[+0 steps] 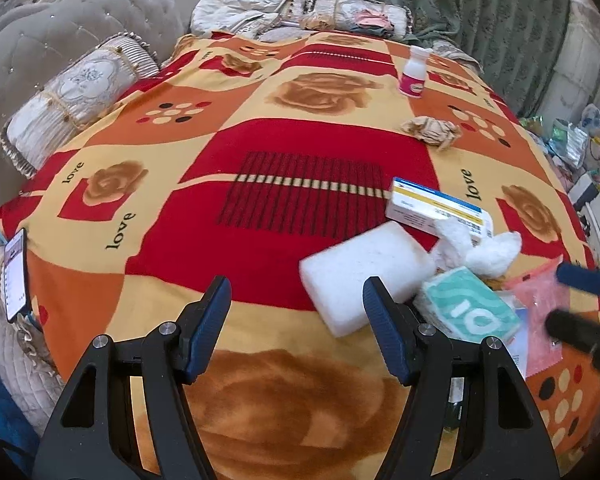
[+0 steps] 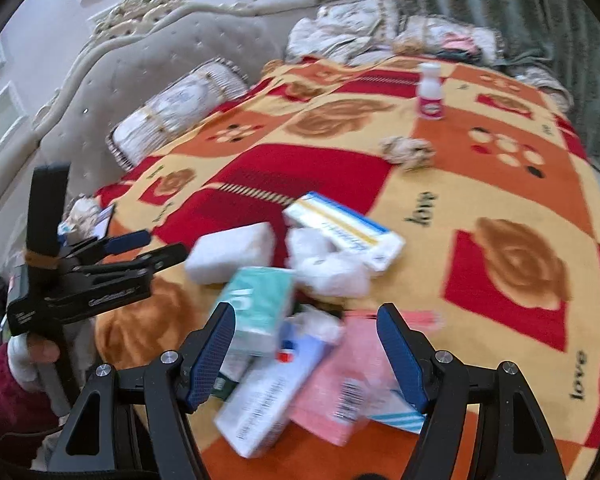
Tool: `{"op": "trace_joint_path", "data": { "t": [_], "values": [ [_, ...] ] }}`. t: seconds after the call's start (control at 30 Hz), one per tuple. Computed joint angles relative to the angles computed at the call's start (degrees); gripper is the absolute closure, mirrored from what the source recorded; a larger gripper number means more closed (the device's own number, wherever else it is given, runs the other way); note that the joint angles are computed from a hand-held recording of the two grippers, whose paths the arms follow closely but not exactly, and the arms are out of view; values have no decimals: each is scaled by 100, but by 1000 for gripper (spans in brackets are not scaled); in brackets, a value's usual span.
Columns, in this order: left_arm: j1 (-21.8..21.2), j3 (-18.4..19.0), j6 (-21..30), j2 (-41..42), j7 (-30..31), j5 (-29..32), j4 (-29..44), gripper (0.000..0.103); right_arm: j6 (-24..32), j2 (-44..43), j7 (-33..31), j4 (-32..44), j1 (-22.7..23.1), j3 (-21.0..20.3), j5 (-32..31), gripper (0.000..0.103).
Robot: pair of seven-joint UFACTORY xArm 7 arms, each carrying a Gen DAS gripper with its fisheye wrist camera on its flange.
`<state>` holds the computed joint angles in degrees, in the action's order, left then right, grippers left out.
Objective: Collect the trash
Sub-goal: 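Grasp the white foam block with the left tool while the right tool grasps the teal tissue pack, then lift the foam block and tissue pack and carry both toward the black bin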
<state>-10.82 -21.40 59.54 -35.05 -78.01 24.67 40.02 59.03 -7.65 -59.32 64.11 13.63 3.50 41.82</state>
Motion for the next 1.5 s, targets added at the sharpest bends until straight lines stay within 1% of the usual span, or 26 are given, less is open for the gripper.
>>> {"op": "trace_joint_path", "data": {
  "t": [0.13,0.23,0.37,0.43,0.47,0.5,0.6,0.7,0.73,0.83,0.9,0.93,0.97,1.0,1.03,1.1,1.13,1.23,1.33,1.47,1.5],
  "values": [
    [-8,103,-33,-231,79,-41,-181,36,177,135,249,51,148,180,-201,32],
    [-1,164,-115,-385,180,-114,-312,36,121,306,521,116,268,332,-471,32],
    [25,268,-439,-562,379,-225,-512,36,137,601,859,282,365,446,-749,32],
    [35,336,-691,-595,513,-305,-606,36,149,688,929,322,383,480,-899,33],
    [38,384,-838,-604,608,-344,-658,36,84,667,898,283,384,487,-902,37],
    [55,403,-949,-609,688,-375,-695,36,39,624,813,237,371,473,-830,50],
    [112,449,-1402,-557,1000,-388,-799,36,133,554,678,235,295,389,-584,50],
    [115,586,-2008,-492,1455,-435,-933,36,86,429,546,211,205,295,-437,51],
    [90,692,-2285,-451,1659,-495,-1001,36,90,419,534,223,189,282,-418,51],
    [23,972,-2826,-270,2259,-814,-1099,36,60,350,494,217,129,229,-407,51],
    [-31,1098,-2876,-15,2748,-1030,-1014,35,63,344,502,219,101,205,-389,51],
    [-17,1083,-2853,91,2927,-1085,-952,35,87,354,528,226,86,194,-380,51],
    [-9,1061,-2833,174,3093,-1123,-905,35,113,360,547,235,70,185,-381,51],
    [6,1023,-2836,267,3240,-1133,-855,33,123,369,566,242,62,185,-384,51],
    [42,959,-2778,358,3366,-1099,-777,30,129,369,567,242,55,186,-384,51],
    [136,836,-2580,528,3518,-1004,-625,29,151,364,559,242,43,185,-389,51],
    [133,851,-2565,628,3624,-1009,-576,29,148,362,563,237,45,191,-388,51],
    [-3,1060,-2630,848,3941,-1339,-553,29,161,361,559,234,44,197,-369,51],
    [75,1030,-2804,828,3776,-1473,-630,28,158,315,528,193,45,193,-337,51],
    [125,943,-2865,663,3505,-1590,-701,34,135,233,449,141,52,175,-319,50],
    [185,847,-2840,583,3348,-1536,-702,34,121,211,415,128,53,167,-308,51]
  ]
}}
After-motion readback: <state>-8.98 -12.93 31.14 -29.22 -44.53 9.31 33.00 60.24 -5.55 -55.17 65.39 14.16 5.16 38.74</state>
